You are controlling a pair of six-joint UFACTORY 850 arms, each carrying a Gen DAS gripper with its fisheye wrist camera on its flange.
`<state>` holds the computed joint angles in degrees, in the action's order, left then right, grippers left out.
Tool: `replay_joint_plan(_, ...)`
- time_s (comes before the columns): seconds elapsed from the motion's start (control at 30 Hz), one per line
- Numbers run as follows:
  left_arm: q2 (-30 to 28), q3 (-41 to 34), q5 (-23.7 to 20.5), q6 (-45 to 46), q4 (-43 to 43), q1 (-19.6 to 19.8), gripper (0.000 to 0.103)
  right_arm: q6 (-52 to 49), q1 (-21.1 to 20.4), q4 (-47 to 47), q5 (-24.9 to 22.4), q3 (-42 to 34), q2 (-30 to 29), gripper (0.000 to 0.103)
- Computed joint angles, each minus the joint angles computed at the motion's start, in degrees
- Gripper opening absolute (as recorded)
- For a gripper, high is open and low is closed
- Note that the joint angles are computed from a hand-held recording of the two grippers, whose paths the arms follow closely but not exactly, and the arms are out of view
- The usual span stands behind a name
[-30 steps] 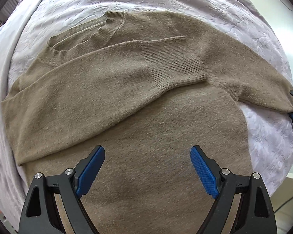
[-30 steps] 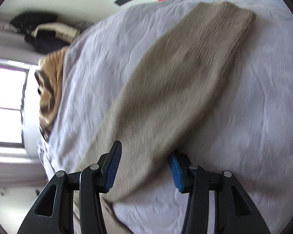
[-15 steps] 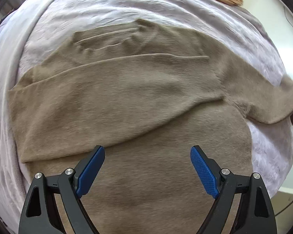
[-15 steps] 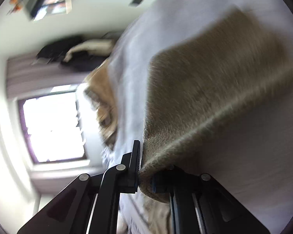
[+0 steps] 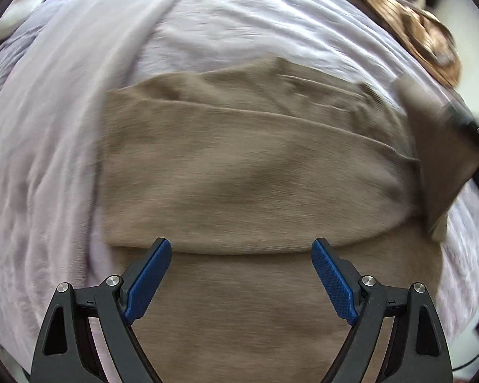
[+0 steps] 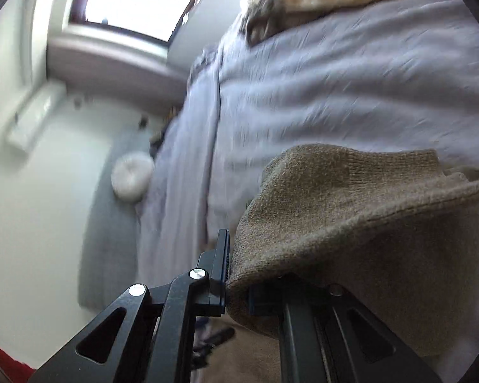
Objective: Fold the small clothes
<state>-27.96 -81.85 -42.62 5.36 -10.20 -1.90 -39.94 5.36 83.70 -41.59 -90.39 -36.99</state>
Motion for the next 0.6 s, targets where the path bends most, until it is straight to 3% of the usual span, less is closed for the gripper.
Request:
replay_joint_plan(0.1,-0.2,0.7,0.7,-1.1,-0.3,1.9,0.090,10.8,4.2,-14.1,-1.3,-8.0,-6.7,0.010)
replay_joint_plan(0.23,-0.3,2.0,1.7,0.6,-2.4,3.9,0.090,24.9,7.7,-27.5,-0.6,-10.7,-10.4,0.016)
replay_joint_plan(0.27,-0.2,2.1,1.8,1.1,-3.2,4.0,0.090,26.0,7.5,-27.1,-0.4,-10.7,-10.7,0.020)
replay_joint_plan(0.33,-0.1,2.6,1.9,4.7,-7.3,5.3,0.090,25.1,6.8,-22.0,1.2,-8.1,-9.3,0.041)
replay_joint_plan(0.37,-0.3,2.5,1.3,8.5,-11.7,6.5,0.090,24.5,6.5,-19.4,3.3,-6.0,-7.8,0.041)
replay_joint_plan(0.47,-1.4,1.8,-1.6,16.4,-23.2,8.8,0.090,21.7,5.9,-11.4,10.9,-0.2,-4.0,0.040)
replay_joint_plan(0.53,-2.3,0.9,-3.4,20.1,-29.0,9.7,0.090,23.6,5.6,-12.0,12.0,-2.0,-5.1,0.013)
replay_joint_plan(0.6,-3.6,-0.5,-6.1,23.7,-34.4,10.9,0.090,25.4,6.3,-17.4,11.1,-6.1,-7.0,0.013)
